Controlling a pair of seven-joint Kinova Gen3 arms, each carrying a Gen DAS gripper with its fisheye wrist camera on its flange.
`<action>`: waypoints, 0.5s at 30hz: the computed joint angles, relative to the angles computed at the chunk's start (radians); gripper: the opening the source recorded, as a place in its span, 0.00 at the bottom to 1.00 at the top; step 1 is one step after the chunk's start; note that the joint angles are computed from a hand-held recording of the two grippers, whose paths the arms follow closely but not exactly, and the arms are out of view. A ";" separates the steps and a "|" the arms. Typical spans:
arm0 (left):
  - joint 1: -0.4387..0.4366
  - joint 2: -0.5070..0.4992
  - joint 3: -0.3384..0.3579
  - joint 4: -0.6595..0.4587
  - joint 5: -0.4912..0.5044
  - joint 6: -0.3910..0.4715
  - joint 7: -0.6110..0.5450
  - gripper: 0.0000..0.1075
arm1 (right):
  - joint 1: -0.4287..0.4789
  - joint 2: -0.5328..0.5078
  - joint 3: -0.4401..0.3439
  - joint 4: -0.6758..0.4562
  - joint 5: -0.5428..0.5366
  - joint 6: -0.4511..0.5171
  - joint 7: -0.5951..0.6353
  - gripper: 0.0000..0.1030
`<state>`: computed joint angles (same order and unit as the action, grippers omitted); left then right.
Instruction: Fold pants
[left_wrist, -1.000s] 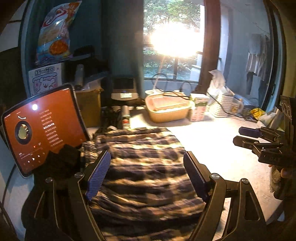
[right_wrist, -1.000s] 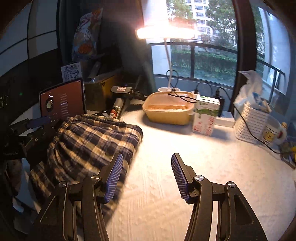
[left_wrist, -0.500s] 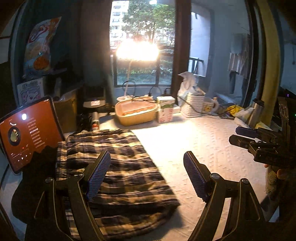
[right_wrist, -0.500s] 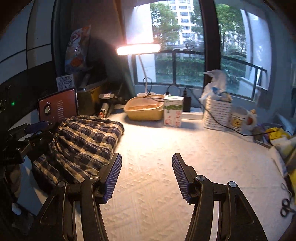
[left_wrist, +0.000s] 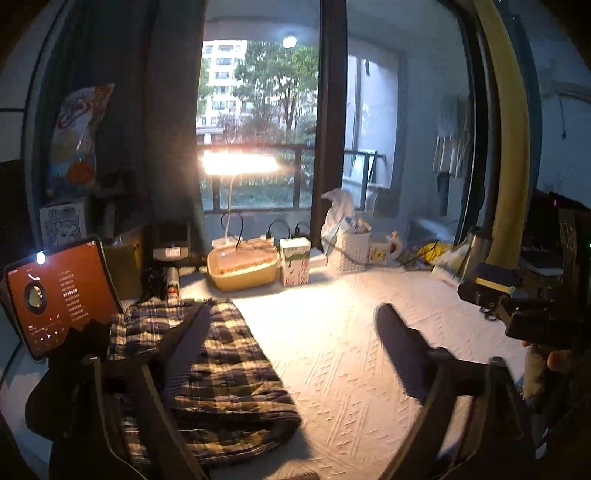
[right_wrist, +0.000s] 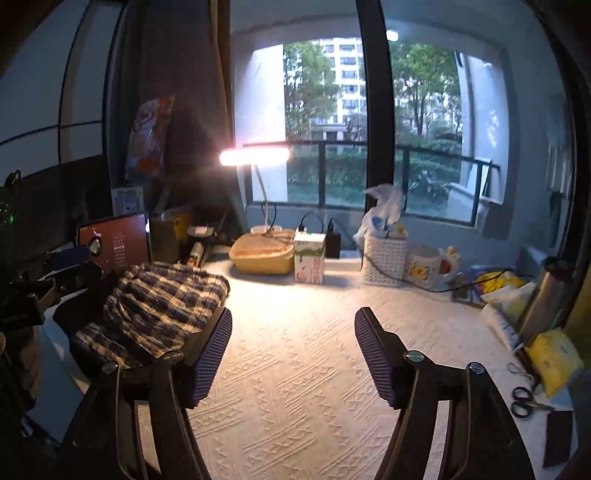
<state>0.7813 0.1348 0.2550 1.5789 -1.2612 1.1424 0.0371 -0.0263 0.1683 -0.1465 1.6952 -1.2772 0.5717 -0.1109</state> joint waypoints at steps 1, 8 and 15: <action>0.011 0.005 0.004 -0.004 -0.016 0.018 0.009 0.92 | 0.008 -0.010 -0.001 0.010 -0.019 0.003 0.018 0.73; 0.093 0.049 0.008 -0.058 -0.089 0.163 0.029 0.95 | 0.017 -0.082 0.051 0.072 -0.154 0.051 0.141 0.86; 0.178 0.108 -0.028 -0.149 -0.095 0.310 0.006 0.95 | -0.003 -0.141 0.106 0.113 -0.227 0.062 0.195 0.90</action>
<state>0.9590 0.2430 0.2267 1.4301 -1.3561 1.4528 0.0427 -0.0289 0.0274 -0.0408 1.8085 -1.5038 0.6340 0.0837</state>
